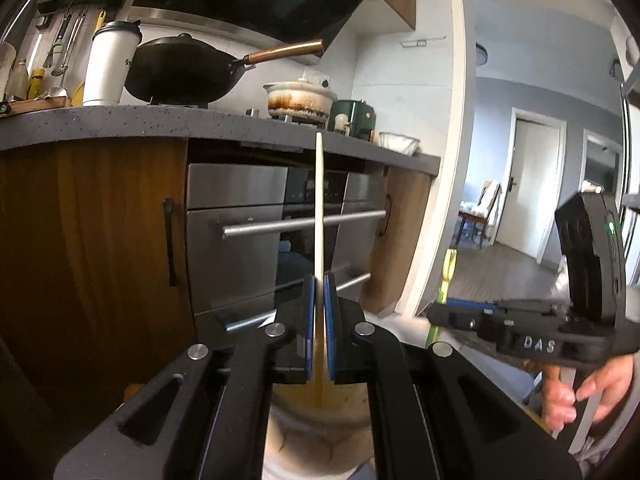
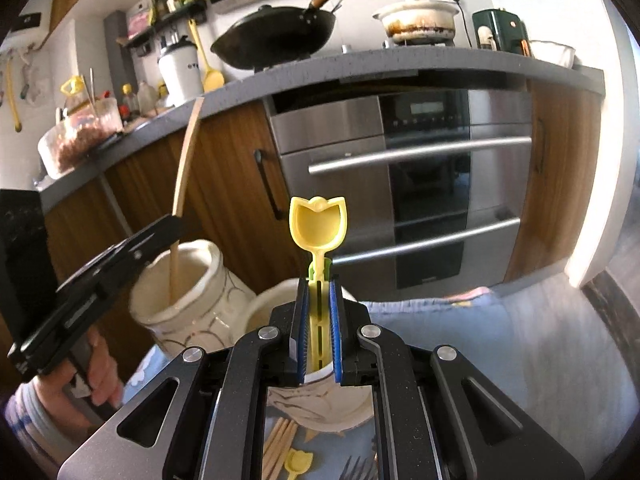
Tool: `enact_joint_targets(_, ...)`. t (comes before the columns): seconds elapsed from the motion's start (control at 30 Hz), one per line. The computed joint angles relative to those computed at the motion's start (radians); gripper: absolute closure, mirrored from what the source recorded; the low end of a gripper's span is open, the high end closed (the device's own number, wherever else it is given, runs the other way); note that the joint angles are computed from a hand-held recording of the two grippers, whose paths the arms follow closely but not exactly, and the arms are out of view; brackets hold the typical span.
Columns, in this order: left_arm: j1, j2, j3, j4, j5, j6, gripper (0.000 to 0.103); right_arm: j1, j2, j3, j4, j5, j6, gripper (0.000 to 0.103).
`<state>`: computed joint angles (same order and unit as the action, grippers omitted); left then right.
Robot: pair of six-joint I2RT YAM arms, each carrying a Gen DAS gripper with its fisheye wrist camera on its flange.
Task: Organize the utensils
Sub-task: 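Lift the chopstick into the larger white pot while the right tool lowers the yellow utensil into the smaller pot, then open both tools to release the chopstick and yellow utensil in the pots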
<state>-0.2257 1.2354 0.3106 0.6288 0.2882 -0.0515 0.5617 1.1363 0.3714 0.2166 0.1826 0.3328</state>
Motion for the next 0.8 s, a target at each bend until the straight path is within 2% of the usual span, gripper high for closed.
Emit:
enact_joint_targets(0.3, 0.027, -0.083, -0.032, -0.070, 0.012, 0.020, 0.097, -0.004, 0.060, 0.019, -0.008, 0.016, 0.013, 0.092)
enact_joint_targets(0.4, 0.031, -0.131, -0.037, -0.107, 0.007, 0.020, 0.094, -0.001, 0.057, 0.021, -0.013, 0.021, 0.014, 0.088)
enact_joint_targets(0.5, 0.026, -0.176, -0.042, -0.139, -0.010, 0.026, 0.075, 0.004, 0.033, 0.010, -0.008, 0.019, 0.010, 0.080)
enact_joint_targets(0.6, 0.017, -0.238, -0.052, -0.181, -0.025, 0.032, 0.067, 0.019, 0.001, -0.004, -0.017, 0.046, 0.013, 0.070)
enact_joint_targets(0.8, -0.017, -0.366, -0.074, -0.264, -0.077, 0.023, 0.029, 0.055, -0.154, -0.079, -0.053, 0.107, 0.041, 0.039)
